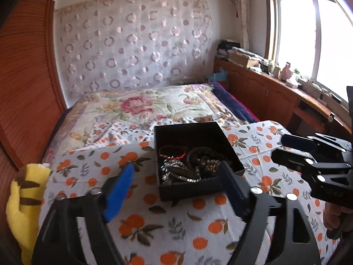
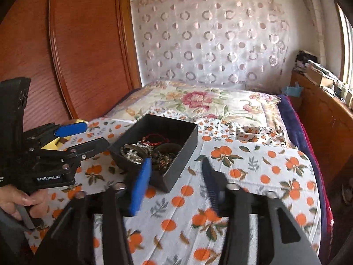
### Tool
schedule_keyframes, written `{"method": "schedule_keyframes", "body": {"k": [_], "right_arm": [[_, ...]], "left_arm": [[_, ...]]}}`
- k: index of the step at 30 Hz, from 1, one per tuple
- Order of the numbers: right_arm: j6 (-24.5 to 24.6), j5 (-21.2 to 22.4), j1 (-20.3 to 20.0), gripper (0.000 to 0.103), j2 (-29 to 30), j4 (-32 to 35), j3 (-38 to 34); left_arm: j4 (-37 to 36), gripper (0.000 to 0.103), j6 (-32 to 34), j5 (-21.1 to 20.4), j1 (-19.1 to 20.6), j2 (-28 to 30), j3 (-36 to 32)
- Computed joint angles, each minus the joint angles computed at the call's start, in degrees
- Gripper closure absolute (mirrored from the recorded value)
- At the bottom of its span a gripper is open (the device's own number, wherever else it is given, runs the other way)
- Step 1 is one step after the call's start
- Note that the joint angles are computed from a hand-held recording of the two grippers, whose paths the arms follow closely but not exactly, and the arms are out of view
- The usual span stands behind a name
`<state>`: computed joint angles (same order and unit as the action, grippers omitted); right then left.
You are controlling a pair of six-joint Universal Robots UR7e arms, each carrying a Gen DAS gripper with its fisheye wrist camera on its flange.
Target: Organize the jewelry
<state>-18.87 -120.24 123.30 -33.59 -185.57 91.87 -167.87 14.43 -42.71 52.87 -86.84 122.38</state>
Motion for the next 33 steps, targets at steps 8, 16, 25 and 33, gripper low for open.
{"method": "schedule_keyframes", "body": {"k": [8,16,25,33], "right_arm": [[1.06,-4.20,3.33,0.002,-1.68,-11.34,7.22],[2.70,-7.85,6.00,0.002,-3.03,-15.66,11.25],[3.90,-9.22,7.61,0.002,-3.17,-17.92,12.83],[3.47,-10.61,7.95,0.002,-2.39,-19.35,12.58]], "left_arm": [[0.93,0.008,-2.75,8.25,-6.55,-7.71,7.54],[9.65,0.008,-12.06,12.90,-10.46,-15.37,11.87],[14.20,0.008,-15.55,14.24,-11.55,-19.12,13.84],[14.37,0.008,-16.03,14.06,-12.14,-19.81,14.33]]}}
